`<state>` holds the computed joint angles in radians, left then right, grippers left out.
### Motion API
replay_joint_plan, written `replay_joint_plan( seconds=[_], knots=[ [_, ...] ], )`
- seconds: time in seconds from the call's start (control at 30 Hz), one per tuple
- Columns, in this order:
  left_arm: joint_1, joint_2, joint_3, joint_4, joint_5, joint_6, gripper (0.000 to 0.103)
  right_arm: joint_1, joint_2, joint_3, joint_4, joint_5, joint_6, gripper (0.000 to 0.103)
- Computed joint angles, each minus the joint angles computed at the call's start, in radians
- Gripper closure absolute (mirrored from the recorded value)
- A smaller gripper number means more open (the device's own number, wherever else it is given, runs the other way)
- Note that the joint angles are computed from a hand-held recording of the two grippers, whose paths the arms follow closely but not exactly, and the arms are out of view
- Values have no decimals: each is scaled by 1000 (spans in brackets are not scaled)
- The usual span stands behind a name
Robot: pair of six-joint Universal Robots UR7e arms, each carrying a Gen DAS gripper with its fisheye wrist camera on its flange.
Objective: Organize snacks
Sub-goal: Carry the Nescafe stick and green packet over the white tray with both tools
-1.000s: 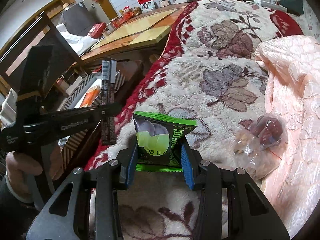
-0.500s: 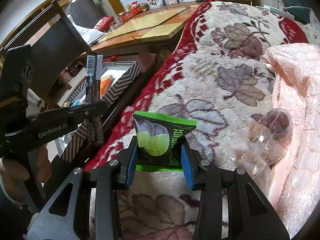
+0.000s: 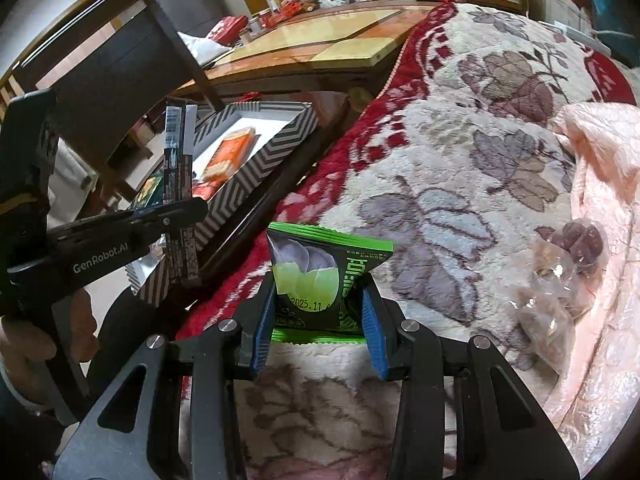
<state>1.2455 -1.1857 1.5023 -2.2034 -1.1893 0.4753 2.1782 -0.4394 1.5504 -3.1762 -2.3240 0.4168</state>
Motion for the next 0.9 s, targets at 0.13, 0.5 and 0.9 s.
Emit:
replay_joint_plan(
  seconds=[0.13,0.5,0.9],
  knots=[
    [14,1,-23,9,-8,-7,94,7,16,-40,43,7,-15,65],
    [43,14,-89,17,-14,-27,94,18,65,-164,134,27,-72,64],
    [86,46,-179,34,-3,-60,94,22,132,-332,251,47,-137,64]
  ],
)
